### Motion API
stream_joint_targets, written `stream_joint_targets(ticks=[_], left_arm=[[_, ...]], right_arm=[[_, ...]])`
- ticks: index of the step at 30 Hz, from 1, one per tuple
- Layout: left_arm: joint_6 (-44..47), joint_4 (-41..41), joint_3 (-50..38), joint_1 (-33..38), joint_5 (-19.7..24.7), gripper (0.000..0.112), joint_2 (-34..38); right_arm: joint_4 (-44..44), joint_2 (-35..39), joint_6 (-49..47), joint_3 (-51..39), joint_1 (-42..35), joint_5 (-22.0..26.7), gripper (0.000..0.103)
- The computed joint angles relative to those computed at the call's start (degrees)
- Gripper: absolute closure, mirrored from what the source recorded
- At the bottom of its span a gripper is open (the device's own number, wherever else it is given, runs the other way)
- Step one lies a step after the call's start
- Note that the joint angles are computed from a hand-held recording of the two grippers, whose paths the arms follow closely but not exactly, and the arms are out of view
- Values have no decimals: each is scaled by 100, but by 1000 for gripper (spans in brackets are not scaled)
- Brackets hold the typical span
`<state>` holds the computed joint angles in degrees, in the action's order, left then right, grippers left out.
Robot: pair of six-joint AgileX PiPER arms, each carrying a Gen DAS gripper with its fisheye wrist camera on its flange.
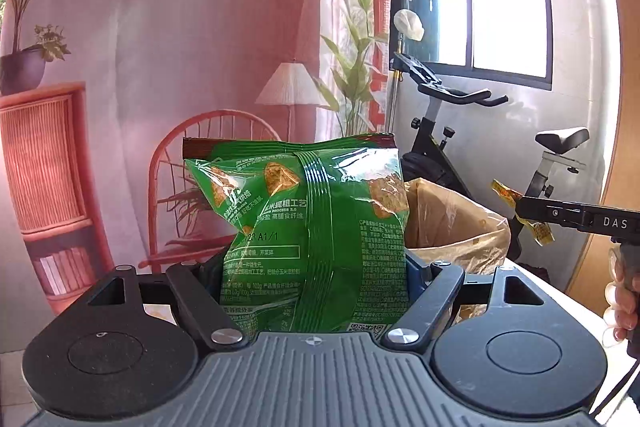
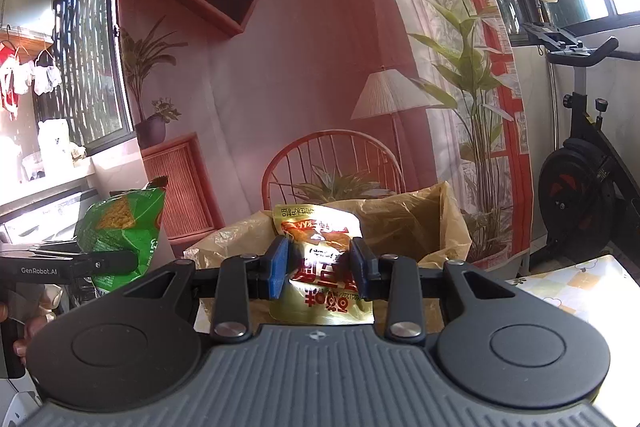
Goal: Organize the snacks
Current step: 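Lower both held snacks into the lined box and open both tools, then grasp the cracker packet with left tool while right grasps yellow chip bag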
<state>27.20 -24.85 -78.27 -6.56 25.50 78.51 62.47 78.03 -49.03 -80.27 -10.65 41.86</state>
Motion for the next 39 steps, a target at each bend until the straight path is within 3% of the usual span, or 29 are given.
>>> stream_joint_targets(ticks=[3,7,12,14,16,19,25,29,34,39], left_arm=[[-905,905,-845,-347,72,31,601],[-1958,1914,-2287,-655,555,31,1654],[-2413,2253,-4064,-764,1481,29,2834],[-2474,2245,-4425,-767,1722,27,3082],[-2482,2335,-4611,-787,1830,26,3218],[-2266,2277,-4289,-719,1690,25,3027],[-1959,1609,-3817,-459,1727,25,2603],[-1580,1184,-2886,-260,1636,25,1847],[-642,33,-1494,303,1643,25,896],[-413,66,46,500,1252,25,36]], right_arm=[[-252,559,241,-702,215,-216,68],[-1008,1361,927,-1715,509,-340,68],[-2034,2131,1906,-2609,796,-357,66],[-2555,2330,2383,-2849,893,-317,58],[-2649,2375,2546,-2865,884,-329,57],[-2393,2265,2419,-2679,770,-306,51],[-1957,1813,2041,-2243,541,15,49],[-1461,1297,1593,-1713,332,324,34],[-908,636,1099,-892,3,735,25],[-1124,-30,885,38,-86,1139,19]])
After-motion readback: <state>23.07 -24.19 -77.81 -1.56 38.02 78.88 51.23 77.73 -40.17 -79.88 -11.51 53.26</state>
